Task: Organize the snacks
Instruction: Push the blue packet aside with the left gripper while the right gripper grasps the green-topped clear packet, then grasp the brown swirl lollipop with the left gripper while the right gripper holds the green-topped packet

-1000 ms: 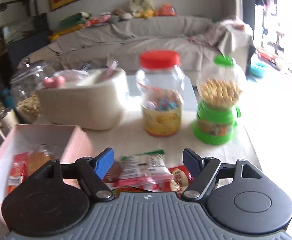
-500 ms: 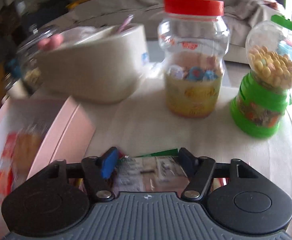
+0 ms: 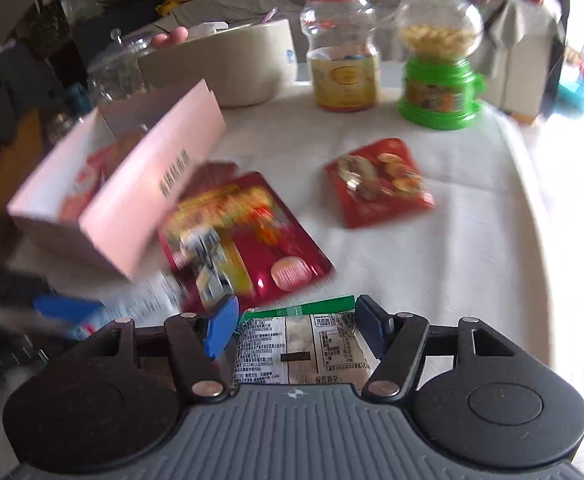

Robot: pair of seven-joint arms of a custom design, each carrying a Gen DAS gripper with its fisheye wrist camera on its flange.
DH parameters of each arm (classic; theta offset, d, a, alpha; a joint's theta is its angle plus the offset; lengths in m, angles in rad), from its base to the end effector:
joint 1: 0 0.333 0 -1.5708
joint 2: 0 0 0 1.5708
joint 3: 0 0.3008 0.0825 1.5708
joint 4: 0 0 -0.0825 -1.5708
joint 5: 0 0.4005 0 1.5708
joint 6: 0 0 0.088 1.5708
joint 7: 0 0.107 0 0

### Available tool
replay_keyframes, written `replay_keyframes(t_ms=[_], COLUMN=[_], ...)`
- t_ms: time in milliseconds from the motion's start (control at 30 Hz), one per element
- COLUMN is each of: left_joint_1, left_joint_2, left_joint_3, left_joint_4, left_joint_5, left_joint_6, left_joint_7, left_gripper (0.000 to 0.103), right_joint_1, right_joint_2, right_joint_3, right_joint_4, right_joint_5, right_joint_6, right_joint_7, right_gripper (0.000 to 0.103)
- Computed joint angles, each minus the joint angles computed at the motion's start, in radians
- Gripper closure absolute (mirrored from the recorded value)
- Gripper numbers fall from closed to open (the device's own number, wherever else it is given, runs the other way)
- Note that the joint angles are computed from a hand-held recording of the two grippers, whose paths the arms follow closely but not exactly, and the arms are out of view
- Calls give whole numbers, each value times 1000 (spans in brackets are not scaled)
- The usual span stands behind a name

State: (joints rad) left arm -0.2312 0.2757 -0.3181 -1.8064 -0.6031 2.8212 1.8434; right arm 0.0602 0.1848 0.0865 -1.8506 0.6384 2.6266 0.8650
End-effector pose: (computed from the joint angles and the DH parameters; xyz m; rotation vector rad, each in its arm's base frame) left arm 0.6056 -0.3163 0.4546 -1.7046 2.2458 -1.2653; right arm 0.6573 0.0796 0.4640 -2.0093 1.3637 -0.3314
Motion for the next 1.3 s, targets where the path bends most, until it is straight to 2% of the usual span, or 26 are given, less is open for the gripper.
replay_keyframes(t_ms=[67, 267, 433, 533, 633, 700, 767, 833, 900, 967, 1033, 1067, 1133, 1300], left_joint_1=[4, -39, -116, -136, -104, -90, -104, -145, -208, -264, -294, -291, -271, -279], left_joint_2=[4, 39, 32, 15, 10, 10, 29, 52, 78, 98, 116, 119, 138, 137], left_joint_3=[-11, 16, 82, 94, 33, -9, -23, 0, 55, 111, 143, 141, 119, 128], left_joint_4=[10, 51, 38, 24, 27, 33, 57, 83, 116, 141, 160, 160, 177, 143], left_joint_5=[-10, 64, 261, 344, 317, 293, 302, 357, 458, 565, 638, 648, 634, 674], left_joint_6=[-27, -26, 36, 68, 78, 70, 54, 40, 10, -20, -44, -53, -70, -1], left_joint_7=[23, -47, -198, -259, -189, -103, -38, -27, -75, -145, -211, -228, -232, -270], left_gripper=[51, 51, 51, 51, 51, 51, 51, 51, 51, 51, 51, 48, 52, 51], right_joint_1=[-1, 5, 30, 62, 95, 117, 141, 168, 181, 172, 160, 154, 148, 125], right_joint_2=[-57, -110, -185, -244, -291, -316, -336, -338, -332, -335, -338, -337, -339, -337], right_joint_3=[-3, -32, -59, -78, -111, -138, -164, -180, -182, -187, -191, -188, -183, -160], right_joint_4=[-78, -161, -253, -331, -386, -408, -424, -428, -430, -440, -450, -454, -455, -455], right_joint_5=[18, 121, 195, 221, 249, 325, 441, 583, 680, 698, 722, 731, 794, 801], right_joint_6=[47, 68, 78, 131, 159, 189, 241, 329, 398, 365, 318, 309, 309, 305], right_joint_7=[-30, -93, -178, -235, -268, -290, -324, -383, -420, -400, -393, -394, -446, -440], right_gripper=[36, 30, 25, 23, 23, 23, 23, 21, 20, 20, 20, 20, 19, 15])
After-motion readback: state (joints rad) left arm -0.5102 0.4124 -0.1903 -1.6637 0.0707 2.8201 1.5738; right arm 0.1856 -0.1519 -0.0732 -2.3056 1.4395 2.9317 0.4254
